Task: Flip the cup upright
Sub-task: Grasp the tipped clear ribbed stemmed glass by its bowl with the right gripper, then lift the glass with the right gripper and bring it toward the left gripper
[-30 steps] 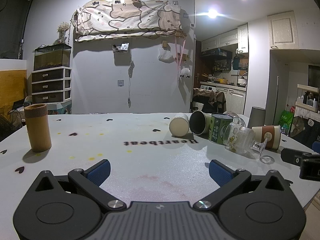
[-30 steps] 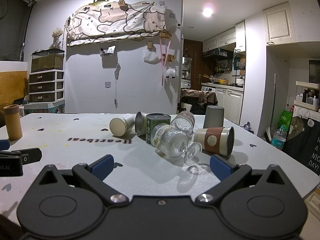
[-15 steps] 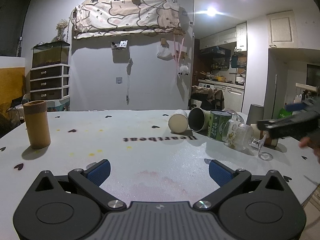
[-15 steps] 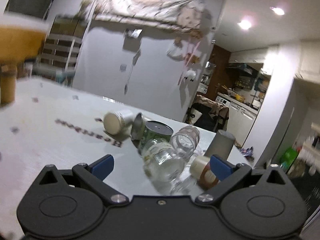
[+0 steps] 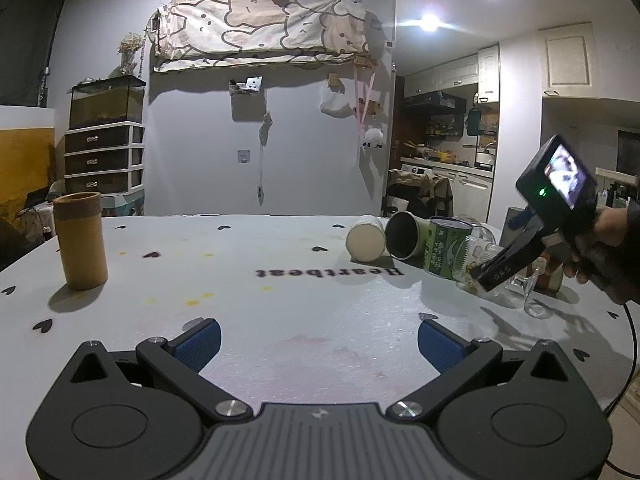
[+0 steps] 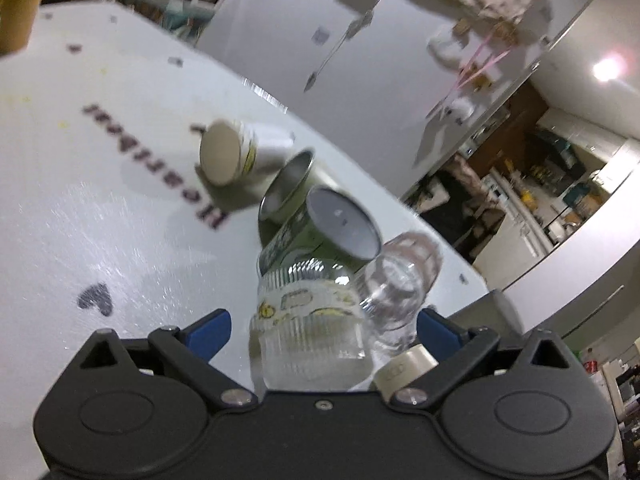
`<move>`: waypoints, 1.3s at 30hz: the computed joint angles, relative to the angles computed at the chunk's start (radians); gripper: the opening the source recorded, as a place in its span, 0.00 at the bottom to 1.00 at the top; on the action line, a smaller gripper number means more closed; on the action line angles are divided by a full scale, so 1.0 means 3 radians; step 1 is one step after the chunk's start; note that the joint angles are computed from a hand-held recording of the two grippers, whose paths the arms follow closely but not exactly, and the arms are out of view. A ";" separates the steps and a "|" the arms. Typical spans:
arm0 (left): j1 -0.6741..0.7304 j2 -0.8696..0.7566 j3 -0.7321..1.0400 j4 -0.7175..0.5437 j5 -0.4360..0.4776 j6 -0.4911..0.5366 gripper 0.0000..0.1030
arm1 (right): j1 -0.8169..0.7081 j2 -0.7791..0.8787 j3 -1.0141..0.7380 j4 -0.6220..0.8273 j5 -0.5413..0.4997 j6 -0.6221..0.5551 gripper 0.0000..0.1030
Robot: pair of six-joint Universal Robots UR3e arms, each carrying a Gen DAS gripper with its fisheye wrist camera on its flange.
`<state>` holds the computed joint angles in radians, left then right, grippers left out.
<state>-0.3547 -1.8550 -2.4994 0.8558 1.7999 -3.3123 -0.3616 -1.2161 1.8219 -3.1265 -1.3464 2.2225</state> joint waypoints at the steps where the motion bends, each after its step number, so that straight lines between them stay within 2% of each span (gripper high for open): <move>1: 0.0017 0.0004 -0.0018 0.0011 -0.0006 0.0000 1.00 | 0.0013 0.0072 -0.0085 0.0056 -0.0024 -0.0015 0.97; 4: 0.0074 0.0026 -0.0080 0.0048 -0.0032 -0.0005 1.00 | 0.0076 0.0298 -0.0297 0.0124 -0.0219 -0.0017 0.96; 7: 0.0125 0.0026 -0.0120 0.0080 -0.0060 -0.0031 1.00 | 0.0065 0.0445 -0.0444 0.0212 -0.0324 0.0023 0.81; 8: 0.0136 0.0025 -0.0126 0.0080 -0.0070 -0.0044 1.00 | 0.0023 0.0439 -0.0451 0.0285 -0.0255 0.0033 0.74; 13: 0.0146 0.0019 -0.0130 0.0066 -0.0114 -0.0048 1.00 | -0.0130 0.0264 -0.0074 0.0031 0.0024 0.0166 0.74; 17: 0.0161 -0.0002 -0.0114 0.0063 -0.0137 -0.0038 1.00 | -0.0243 -0.0071 0.0220 0.0242 0.0344 0.0439 0.73; 22: 0.0143 -0.0018 -0.0105 0.0075 -0.0077 -0.0045 1.00 | -0.0227 -0.0539 0.0607 0.0541 0.0514 0.0675 0.73; 27: 0.0222 -0.0005 -0.0177 0.0167 -0.0078 -0.0103 1.00 | -0.0222 -0.1100 0.0884 0.1284 0.0893 0.0768 0.73; 32: 0.0383 0.0072 -0.0322 0.0246 -0.0166 -0.0162 1.00 | -0.0006 -0.1447 0.0924 0.1924 0.0998 0.0930 0.73; 35: 0.0531 0.0138 -0.0442 0.0295 -0.0270 -0.0205 1.00 | 0.0087 -0.1500 0.0782 0.2373 0.1083 0.1080 0.73; 36: 0.0577 0.0157 -0.0484 0.0322 -0.0304 -0.0216 1.00 | 0.0145 -0.1472 0.0627 0.2650 0.1051 0.1168 0.73; 39: 0.0690 0.0186 -0.0588 0.0415 -0.0369 -0.0232 1.00 | 0.0231 -0.1340 0.0381 0.3016 0.1134 0.1489 0.73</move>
